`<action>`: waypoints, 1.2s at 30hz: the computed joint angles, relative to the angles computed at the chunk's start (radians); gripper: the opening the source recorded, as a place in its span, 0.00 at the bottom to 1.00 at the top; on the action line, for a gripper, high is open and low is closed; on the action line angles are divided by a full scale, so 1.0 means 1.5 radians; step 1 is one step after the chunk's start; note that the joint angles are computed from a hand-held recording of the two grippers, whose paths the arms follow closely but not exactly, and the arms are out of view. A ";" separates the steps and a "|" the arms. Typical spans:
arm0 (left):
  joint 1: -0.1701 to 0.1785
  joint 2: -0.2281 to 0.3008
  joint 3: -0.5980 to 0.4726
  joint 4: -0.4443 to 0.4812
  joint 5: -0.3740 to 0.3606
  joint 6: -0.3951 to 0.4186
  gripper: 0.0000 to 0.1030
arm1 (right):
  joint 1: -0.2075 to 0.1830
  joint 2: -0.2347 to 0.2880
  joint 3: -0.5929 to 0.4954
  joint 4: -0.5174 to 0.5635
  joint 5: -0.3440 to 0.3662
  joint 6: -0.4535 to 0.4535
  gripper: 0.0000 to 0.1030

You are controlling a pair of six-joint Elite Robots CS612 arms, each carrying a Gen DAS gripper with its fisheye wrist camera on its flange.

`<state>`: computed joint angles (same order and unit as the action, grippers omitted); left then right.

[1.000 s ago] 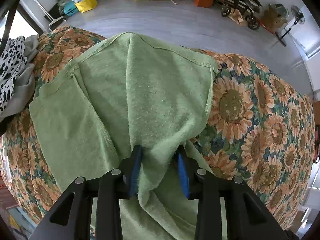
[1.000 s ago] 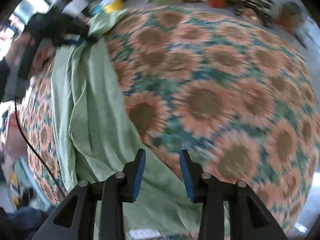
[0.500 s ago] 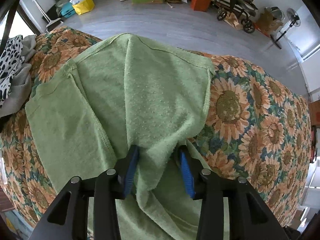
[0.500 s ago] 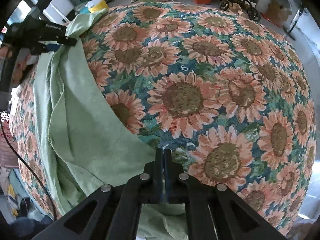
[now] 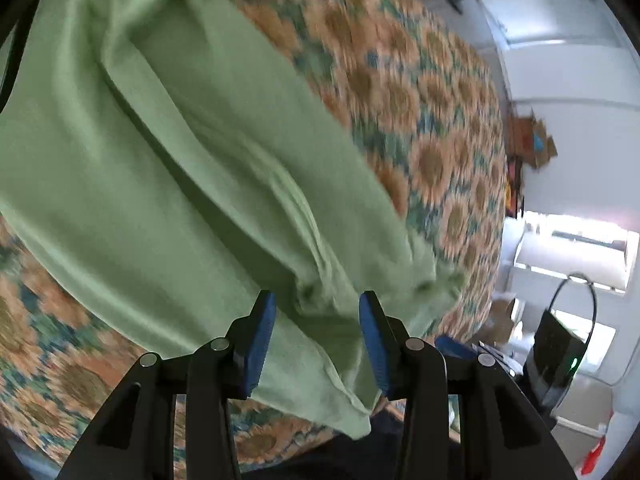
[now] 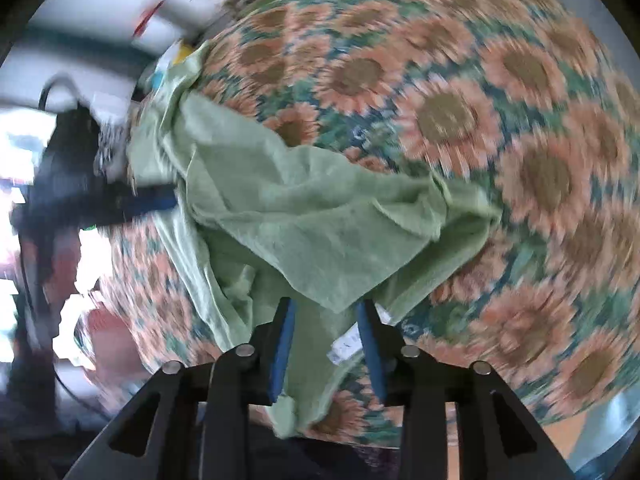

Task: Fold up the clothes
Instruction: 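Open both grippers and release the folded shirt onto the bedspread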

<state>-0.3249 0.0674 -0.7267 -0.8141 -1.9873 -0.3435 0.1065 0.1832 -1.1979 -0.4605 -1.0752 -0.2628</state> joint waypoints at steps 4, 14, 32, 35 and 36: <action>-0.010 0.017 -0.021 0.008 0.012 -0.013 0.43 | 0.001 0.010 0.009 -0.032 0.007 0.062 0.46; -0.026 0.046 -0.068 0.012 0.039 -0.041 0.04 | 0.004 0.014 -0.035 -0.123 -0.012 0.080 0.01; -0.075 -0.003 0.013 -0.032 0.154 0.093 0.05 | 0.037 0.012 0.071 -0.224 -0.134 0.256 0.05; -0.093 0.015 -0.012 -0.041 0.166 0.142 0.05 | 0.033 0.024 0.036 -0.208 -0.163 0.307 0.05; -0.096 0.022 -0.025 -0.045 0.167 0.157 0.05 | 0.028 0.028 0.023 -0.188 -0.157 0.315 0.07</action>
<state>-0.4693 0.1003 -0.7636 -0.8823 -1.7370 -0.1073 0.1488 0.2247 -1.1634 -0.7430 -1.3112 0.2098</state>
